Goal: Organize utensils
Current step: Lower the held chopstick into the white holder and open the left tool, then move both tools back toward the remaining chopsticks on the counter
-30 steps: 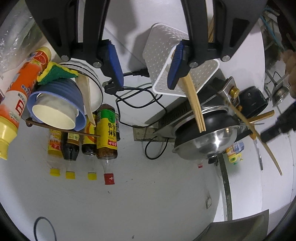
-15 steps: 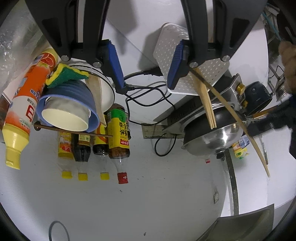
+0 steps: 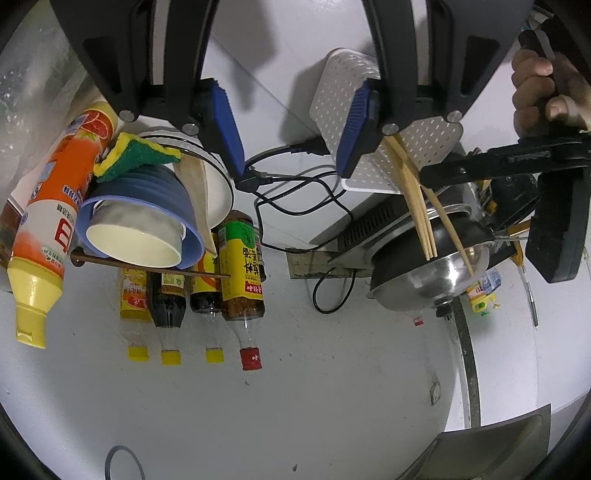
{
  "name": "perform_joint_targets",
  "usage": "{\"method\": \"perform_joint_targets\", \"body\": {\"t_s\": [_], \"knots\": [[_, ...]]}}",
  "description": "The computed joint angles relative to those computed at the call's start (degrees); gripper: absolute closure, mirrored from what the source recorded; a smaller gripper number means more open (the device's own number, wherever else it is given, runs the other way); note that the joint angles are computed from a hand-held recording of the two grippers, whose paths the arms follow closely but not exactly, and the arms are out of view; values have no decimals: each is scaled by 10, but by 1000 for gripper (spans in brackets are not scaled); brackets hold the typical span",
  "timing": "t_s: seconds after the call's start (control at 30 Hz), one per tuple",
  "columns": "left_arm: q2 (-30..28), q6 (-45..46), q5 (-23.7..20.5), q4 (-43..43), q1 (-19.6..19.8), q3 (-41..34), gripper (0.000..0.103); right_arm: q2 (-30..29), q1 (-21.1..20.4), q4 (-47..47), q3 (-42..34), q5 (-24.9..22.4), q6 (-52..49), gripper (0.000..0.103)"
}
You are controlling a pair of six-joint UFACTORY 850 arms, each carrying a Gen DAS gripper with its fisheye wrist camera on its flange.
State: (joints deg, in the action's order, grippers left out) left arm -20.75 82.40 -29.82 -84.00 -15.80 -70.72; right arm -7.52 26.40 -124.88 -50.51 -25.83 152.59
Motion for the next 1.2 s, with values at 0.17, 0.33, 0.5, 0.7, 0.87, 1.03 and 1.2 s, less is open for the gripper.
{"method": "perform_joint_targets", "body": {"t_s": [0.17,0.33,0.5,0.7,0.87,1.03,1.2], "knots": [[-11,-21,40,53,-11,-19,96,0,-1,-16,1,3,12,53],[-13,-33,34,77,-11,-27,77,-2,0,-5,-1,3,1,53],[6,6,33,47,-6,-9,73,-5,0,10,-7,8,-15,53],[38,51,36,11,11,28,72,-6,11,63,-18,7,-66,53],[60,72,25,1,29,54,72,-3,22,93,-20,-1,-72,53],[84,105,14,-25,49,83,72,6,38,142,-20,-12,-99,53],[110,143,1,-56,69,112,52,14,61,193,-24,-27,-148,53]]}}
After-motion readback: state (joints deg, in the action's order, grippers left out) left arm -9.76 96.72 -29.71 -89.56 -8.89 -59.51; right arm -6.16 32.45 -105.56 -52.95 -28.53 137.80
